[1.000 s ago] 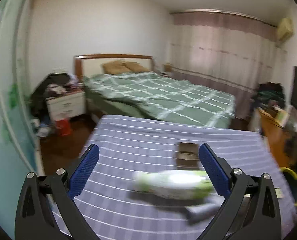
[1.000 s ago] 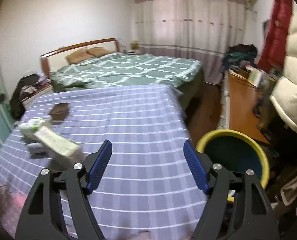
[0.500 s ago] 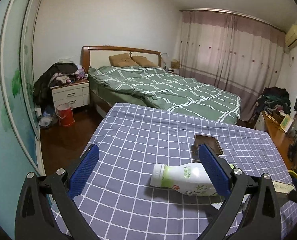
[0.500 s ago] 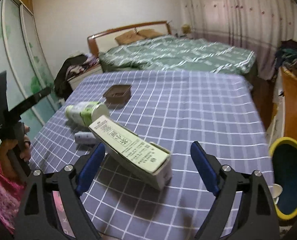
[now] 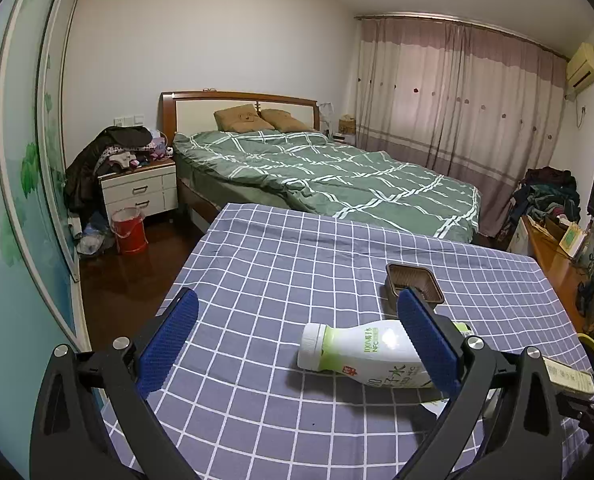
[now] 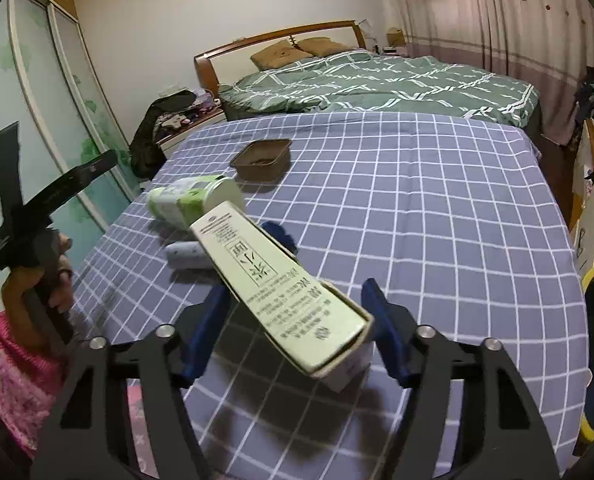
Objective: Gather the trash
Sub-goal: 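Grasp the beige tea carton with the right gripper, then carry the beige tea carton to the bin and open the right gripper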
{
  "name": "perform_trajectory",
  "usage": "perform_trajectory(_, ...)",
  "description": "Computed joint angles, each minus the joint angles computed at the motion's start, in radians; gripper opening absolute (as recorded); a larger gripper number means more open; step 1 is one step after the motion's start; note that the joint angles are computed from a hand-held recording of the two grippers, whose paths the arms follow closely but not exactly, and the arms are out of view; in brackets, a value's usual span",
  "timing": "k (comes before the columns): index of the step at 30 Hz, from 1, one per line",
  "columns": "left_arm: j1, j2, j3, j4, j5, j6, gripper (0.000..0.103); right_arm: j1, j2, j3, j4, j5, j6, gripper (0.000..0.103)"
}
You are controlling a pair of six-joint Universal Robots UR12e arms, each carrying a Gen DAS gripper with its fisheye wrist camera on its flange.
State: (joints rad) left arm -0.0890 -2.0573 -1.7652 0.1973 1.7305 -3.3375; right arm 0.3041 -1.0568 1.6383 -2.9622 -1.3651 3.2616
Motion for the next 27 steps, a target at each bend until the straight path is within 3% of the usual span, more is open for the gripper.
perform_trajectory(3, -0.001, -0.001, 0.001, -0.001, -0.001, -0.002, 0.098, 0.002, -0.008, 0.011, -0.003, 0.035, -0.004, 0.047)
perform_trajectory(6, -0.002, -0.002, 0.001, -0.002, 0.003, -0.002, 0.098, 0.010, -0.006, 0.006, 0.004, 0.063, -0.031, 0.045)
perform_trajectory(12, -0.003, -0.002, 0.001, -0.003, 0.007, -0.005, 0.098, 0.025, 0.013, -0.019, 0.040, 0.034, -0.043, 0.044)
perform_trajectory(13, -0.004, -0.002, 0.002, -0.003, 0.007, -0.005, 0.098, 0.025, 0.013, -0.018, 0.035, 0.030, -0.040, 0.035)
perform_trajectory(15, -0.004, -0.002, 0.001, -0.002, 0.007, -0.003, 0.098, 0.023, 0.010, -0.013, 0.026, 0.030, -0.029, 0.030)
perform_trajectory(23, -0.004, -0.003, 0.002, -0.007, 0.010, -0.005, 0.098, 0.002, -0.027, 0.041, -0.080, 0.050, 0.031, 0.028)
perform_trajectory(27, -0.003, -0.004, 0.004, -0.007, 0.010, -0.004, 0.098, -0.014, -0.052, 0.072, -0.126, 0.005, 0.072, 0.028)
